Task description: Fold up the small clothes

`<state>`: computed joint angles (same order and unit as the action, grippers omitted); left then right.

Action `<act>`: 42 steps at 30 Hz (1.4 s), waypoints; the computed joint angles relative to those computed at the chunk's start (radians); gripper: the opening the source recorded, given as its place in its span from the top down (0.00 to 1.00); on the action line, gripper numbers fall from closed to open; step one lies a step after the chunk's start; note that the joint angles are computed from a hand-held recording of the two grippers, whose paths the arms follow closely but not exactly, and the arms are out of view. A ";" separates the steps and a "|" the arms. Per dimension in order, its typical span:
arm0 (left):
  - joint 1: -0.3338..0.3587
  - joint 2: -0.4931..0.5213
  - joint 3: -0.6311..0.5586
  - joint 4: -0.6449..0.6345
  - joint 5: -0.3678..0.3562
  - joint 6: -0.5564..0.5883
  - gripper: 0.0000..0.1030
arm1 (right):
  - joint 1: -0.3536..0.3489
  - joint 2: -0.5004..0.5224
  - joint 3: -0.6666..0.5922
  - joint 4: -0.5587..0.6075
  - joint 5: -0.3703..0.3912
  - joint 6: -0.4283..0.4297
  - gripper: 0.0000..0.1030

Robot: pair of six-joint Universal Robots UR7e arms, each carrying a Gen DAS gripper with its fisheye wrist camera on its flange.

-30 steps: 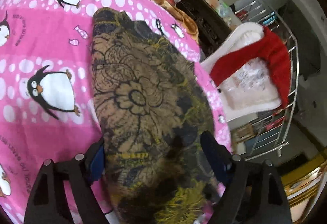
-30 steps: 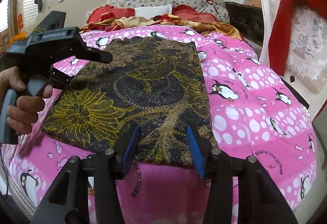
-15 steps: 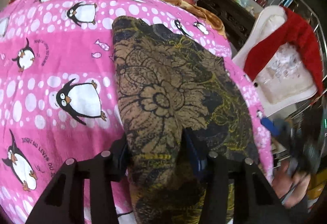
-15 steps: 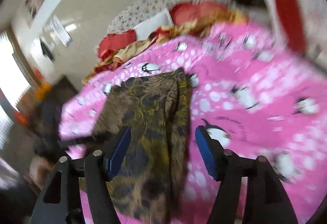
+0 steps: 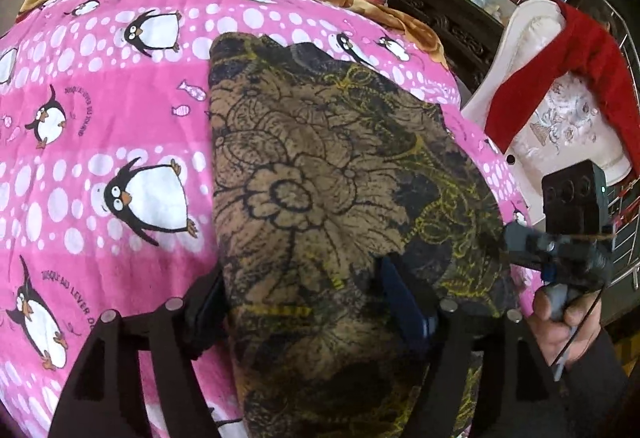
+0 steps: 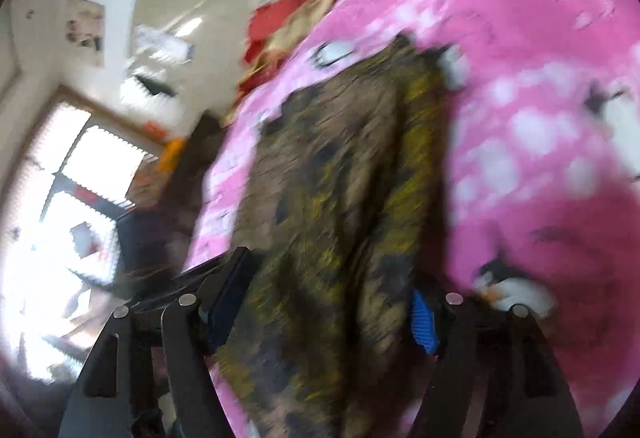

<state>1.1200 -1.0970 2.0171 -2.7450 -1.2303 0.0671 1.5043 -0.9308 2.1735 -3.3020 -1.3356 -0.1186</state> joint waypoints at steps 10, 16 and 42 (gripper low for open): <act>0.061 -0.014 -0.017 -0.031 -0.094 -0.099 0.60 | 0.077 0.085 -0.101 -0.018 -0.225 0.056 0.59; 0.067 -0.061 0.017 -0.066 -0.142 -0.093 0.76 | 0.117 0.065 -0.085 -0.052 -0.247 0.080 0.77; 0.275 -0.194 -0.115 0.106 -0.112 0.025 0.56 | 0.205 0.354 -0.400 0.109 -0.137 0.244 0.71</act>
<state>1.3952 -1.2907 1.9018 -2.6392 -1.3418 0.0917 1.7093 -0.5771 1.7738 -3.1927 -1.4728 0.1256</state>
